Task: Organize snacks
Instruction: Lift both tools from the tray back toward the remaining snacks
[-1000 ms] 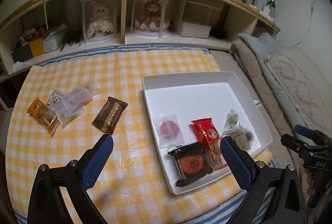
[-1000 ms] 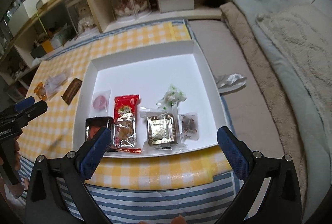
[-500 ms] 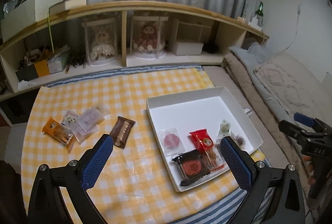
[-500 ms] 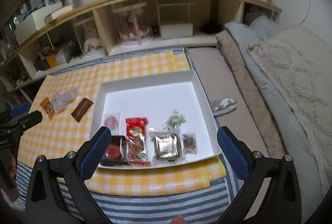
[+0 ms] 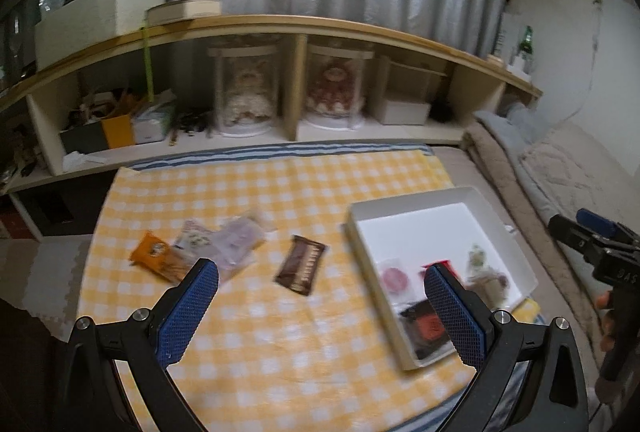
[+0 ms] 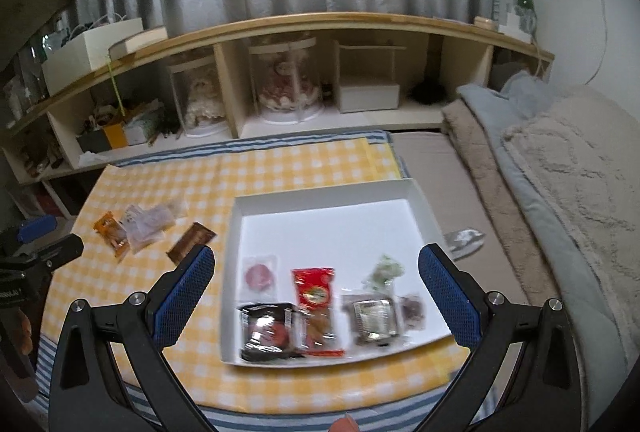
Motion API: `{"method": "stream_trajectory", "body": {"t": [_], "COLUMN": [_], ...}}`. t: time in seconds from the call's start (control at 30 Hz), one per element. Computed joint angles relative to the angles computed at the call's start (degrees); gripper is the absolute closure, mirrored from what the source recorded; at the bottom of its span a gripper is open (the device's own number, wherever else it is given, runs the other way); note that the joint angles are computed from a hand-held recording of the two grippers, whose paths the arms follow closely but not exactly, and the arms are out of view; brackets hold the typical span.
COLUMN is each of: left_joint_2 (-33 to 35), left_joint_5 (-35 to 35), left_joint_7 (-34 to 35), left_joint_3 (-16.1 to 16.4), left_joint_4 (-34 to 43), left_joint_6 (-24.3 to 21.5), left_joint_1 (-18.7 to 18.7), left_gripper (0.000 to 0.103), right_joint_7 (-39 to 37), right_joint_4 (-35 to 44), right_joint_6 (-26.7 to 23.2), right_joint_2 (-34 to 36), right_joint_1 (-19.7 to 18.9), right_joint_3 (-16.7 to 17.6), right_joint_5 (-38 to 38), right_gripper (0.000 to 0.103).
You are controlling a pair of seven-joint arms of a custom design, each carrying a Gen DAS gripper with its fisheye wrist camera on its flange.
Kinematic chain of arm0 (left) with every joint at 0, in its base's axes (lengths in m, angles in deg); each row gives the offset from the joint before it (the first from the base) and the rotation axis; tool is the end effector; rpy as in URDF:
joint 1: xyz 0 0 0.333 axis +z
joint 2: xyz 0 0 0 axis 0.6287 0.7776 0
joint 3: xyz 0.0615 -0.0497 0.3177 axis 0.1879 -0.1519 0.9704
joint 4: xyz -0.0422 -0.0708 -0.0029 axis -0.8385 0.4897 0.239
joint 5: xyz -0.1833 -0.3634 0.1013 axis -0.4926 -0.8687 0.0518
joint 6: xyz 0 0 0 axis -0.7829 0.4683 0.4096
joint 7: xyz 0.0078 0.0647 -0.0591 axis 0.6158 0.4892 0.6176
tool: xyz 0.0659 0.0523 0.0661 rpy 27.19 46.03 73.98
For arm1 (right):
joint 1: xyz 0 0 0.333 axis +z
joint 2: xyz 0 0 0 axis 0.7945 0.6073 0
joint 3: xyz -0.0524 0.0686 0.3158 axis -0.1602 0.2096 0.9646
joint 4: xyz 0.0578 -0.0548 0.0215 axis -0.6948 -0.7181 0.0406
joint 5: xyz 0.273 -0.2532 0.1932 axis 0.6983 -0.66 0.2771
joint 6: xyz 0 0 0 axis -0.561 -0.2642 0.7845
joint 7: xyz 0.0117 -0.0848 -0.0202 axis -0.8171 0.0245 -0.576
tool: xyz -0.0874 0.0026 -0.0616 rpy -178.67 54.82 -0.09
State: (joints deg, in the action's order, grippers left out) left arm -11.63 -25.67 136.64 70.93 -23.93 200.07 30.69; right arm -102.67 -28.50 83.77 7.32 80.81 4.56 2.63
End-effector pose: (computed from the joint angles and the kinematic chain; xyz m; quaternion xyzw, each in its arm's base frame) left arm 0.6161 -0.1888 0.5618 -0.4467 0.7910 -0.3889 0.1535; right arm 0.4411 0.3625 0.5408 -0.4821 0.7768 -0.3127 0.2576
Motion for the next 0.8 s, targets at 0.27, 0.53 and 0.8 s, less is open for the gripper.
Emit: {"method": "stream_trajectory", "body": {"t": [0.27,0.53,0.8], "left_joint_2": [1.8,6.4,18.8], "left_joint_5": [0.1,2.1,14.8], "left_joint_7": [-0.2,-4.6,-21.0], "left_joint_3": [1.4,2.0,5.6], "left_joint_4": [1.2,5.6,18.8], "left_joint_6": [2.9,4.4,1.5], "left_joint_1": [2.2,3.8,1.2], "left_gripper": [0.000,0.000,0.000], "right_joint_7": [0.3,0.9,0.4], "right_joint_4": [10.0,21.1,29.4], "right_joint_6": [1.5,4.8,12.5], "right_joint_2": [9.9,20.7,30.6], "right_joint_1": [1.2,4.0,5.0], "right_joint_3": [-1.3,-4.8,-8.8], "right_joint_5": [-2.3,-3.1,2.8], "right_gripper": [0.000,0.000,0.000]}}
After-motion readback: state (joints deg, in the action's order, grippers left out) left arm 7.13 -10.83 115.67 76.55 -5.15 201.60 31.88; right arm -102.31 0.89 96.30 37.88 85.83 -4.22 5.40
